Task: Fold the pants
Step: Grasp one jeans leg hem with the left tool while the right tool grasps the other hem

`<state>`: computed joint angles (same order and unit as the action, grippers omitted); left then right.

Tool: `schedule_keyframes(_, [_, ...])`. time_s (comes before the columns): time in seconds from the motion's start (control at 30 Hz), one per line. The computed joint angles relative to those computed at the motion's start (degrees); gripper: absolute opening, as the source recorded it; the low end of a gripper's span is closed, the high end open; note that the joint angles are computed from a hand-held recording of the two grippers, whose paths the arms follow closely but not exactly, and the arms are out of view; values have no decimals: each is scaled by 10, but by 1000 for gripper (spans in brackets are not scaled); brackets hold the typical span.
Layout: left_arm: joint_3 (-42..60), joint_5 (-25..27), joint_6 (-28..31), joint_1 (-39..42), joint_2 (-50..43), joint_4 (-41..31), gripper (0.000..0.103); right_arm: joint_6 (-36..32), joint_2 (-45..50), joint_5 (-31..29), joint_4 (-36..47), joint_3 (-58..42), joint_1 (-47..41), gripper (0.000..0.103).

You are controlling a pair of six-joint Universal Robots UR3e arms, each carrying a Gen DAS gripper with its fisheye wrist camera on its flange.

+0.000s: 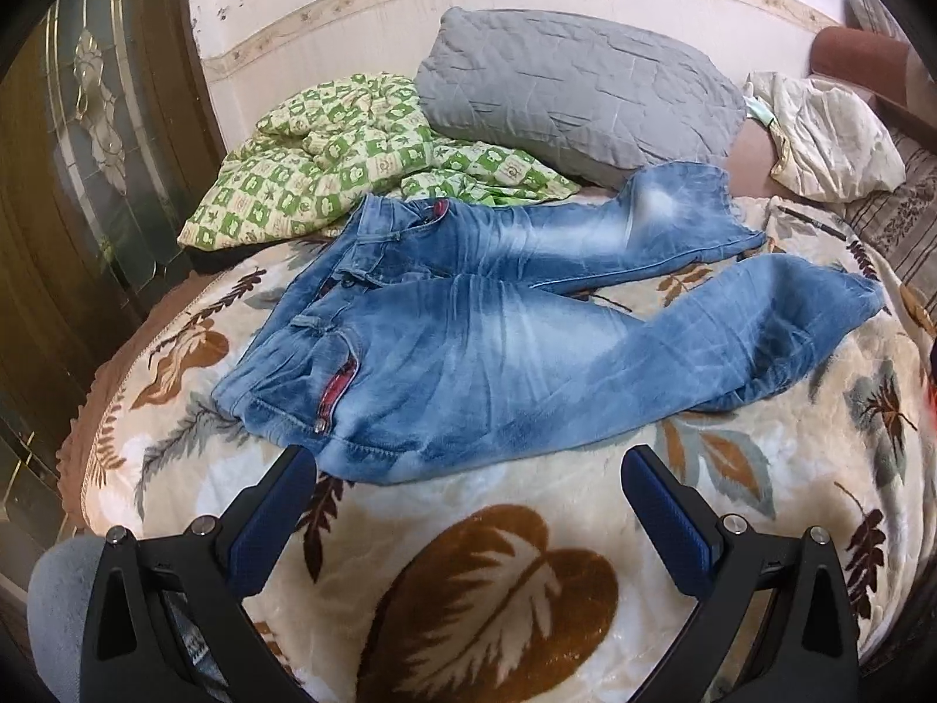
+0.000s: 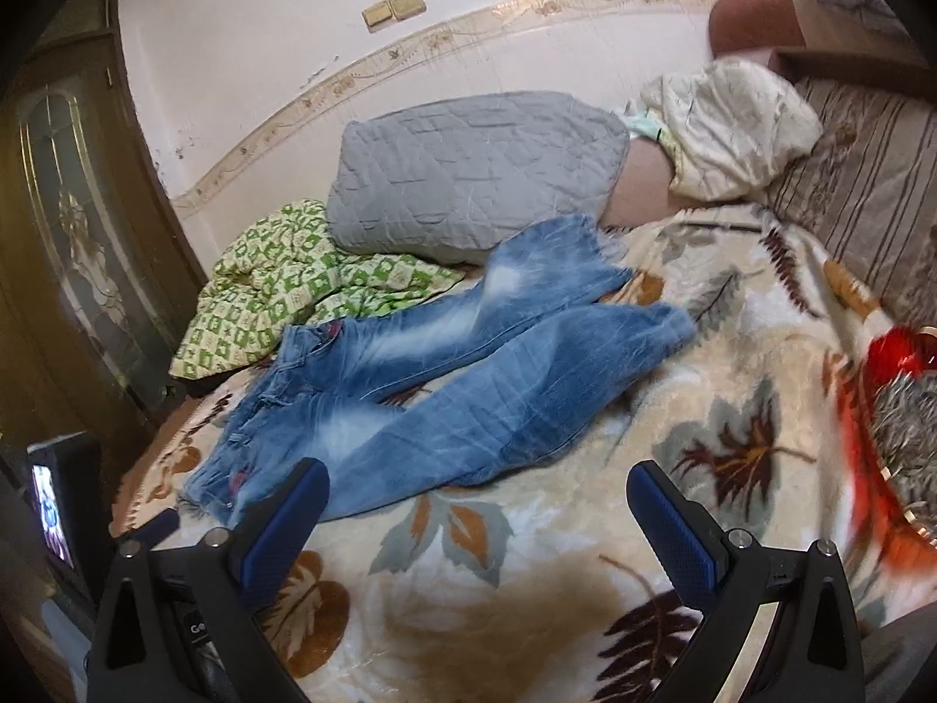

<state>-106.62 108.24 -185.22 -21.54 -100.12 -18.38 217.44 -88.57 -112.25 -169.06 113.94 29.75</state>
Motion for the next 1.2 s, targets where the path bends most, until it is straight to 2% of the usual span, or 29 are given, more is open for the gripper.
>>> schedule_keyframes(0.13, [32,-2,3,-2,-14,-21,103,-4,-11,29,33,-20,-22,103])
schedule_keyframes(0.23, [79,-30,8,7,-28,-57,103,-9,-27,95,66,-32,-74,103])
schedule_keyframes(0.4, [235,-53,24,18,-104,-128,103,-41,-7,162,133,-90,-151,103])
schedule_keyframes(0.53, [396,-81,27,28,-198,-206,103,-64,21,266,178,-135,-252,103])
schedule_keyframes(0.63, [512,-134,39,43,-268,-271,103,-80,63,289,224,-189,-301,99])
schedule_keyframes(0.77, [550,-283,60,84,-301,-350,103,-84,105,291,256,-214,-348,98])
schedule_keyframes(0.8, [558,-300,58,88,-310,-369,103,-88,112,300,254,-209,-358,97])
schedule_keyframes(0.87, [576,-321,62,88,-328,-403,103,-91,128,304,254,-204,-371,95])
schedule_keyframes(0.93, [578,-315,66,78,-335,-402,103,-95,153,326,262,-224,-380,88])
schedule_keyframes(1.0, [611,-323,78,72,-355,-423,103,-120,200,340,297,-292,-377,87])
schedule_keyframes(1.03, [624,-330,82,69,-363,-434,103,-138,224,339,326,-335,-373,85])
schedule_keyframes(1.1, [628,-336,83,69,-368,-443,100,-166,264,362,384,-401,-371,61])
schedule_keyframes(1.17, [627,-340,86,69,-369,-453,87,-177,274,383,406,-411,-374,29])
schedule_keyframes(1.2, [630,-337,88,67,-373,-453,75,-181,267,377,402,-400,-371,24])
